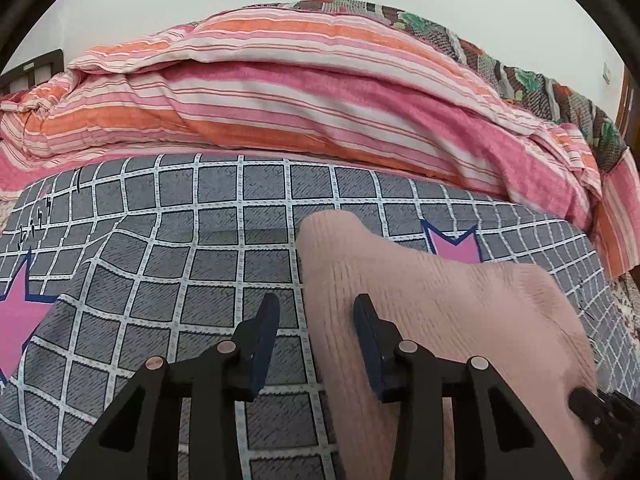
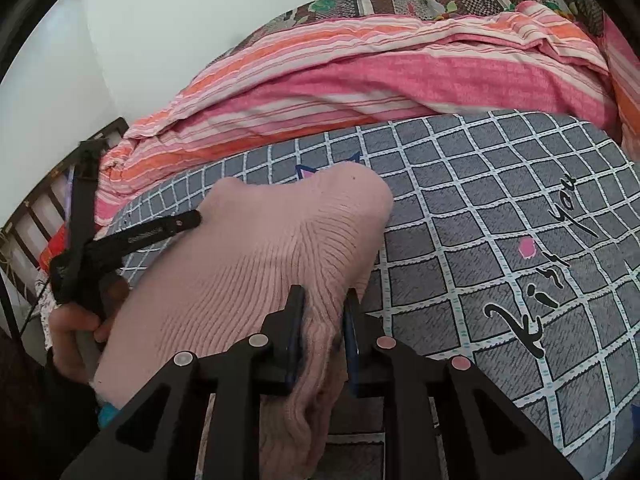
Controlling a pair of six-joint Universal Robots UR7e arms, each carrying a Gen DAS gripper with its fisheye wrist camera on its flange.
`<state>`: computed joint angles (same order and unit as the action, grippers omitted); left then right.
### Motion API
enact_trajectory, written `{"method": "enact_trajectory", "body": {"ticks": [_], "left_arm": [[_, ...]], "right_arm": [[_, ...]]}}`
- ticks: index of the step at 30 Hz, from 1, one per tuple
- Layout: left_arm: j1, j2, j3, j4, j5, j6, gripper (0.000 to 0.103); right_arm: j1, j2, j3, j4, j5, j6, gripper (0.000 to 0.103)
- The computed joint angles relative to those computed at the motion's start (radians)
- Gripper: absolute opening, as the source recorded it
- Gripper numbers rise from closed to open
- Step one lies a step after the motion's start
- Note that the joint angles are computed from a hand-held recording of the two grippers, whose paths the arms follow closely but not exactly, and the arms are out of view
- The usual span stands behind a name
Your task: Fold small clothes
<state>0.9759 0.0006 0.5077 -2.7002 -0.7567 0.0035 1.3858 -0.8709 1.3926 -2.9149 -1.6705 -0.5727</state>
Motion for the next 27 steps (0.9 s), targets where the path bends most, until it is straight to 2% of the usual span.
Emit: {"method": "enact_trajectory", "body": {"ticks": [3,7,11,14,16,19,22,27], "left_arm": [[-0.002,-0.069,0.129,-0.055,-0.054,0.005,0.037],[-0.011,-0.121,0.245,-0.110,-0.105,0.013,0.037],[-0.035,-0.157,0.349,-0.214,-0.112,0.076,0.038],[-0.050,-0.189,0.425,-0.258,-0.133,0.089,0.043],[-0.058,-0.207,0.470,-0.266,-0.134,0.082,0.044],[-0.067,-0.225,0.540,-0.326,-0.126,0.094,0.052],[-0.070,-0.241,0.585,-0.372,-0.117,0.113,0.058],[-0.059,-0.268,0.645,-0.411,-0.150,0.064,0.063]], "right_arm": [[0.004,0.000,0.002,-0.009,-0.005,-0.010,0.017],[-0.005,-0.012,0.006,-0.019,0.036,0.012,0.031],[-0.019,-0.033,0.039,-0.080,0.112,0.045,0.031],[-0.015,-0.036,0.056,-0.122,0.130,0.014,0.031],[-0.004,-0.025,0.054,-0.134,0.090,-0.012,0.031],[0.012,0.012,0.027,-0.140,-0.015,-0.015,0.031],[0.006,0.013,0.028,-0.136,-0.013,0.011,0.031],[0.018,0.027,0.035,-0.174,-0.055,-0.040,0.031]]}}
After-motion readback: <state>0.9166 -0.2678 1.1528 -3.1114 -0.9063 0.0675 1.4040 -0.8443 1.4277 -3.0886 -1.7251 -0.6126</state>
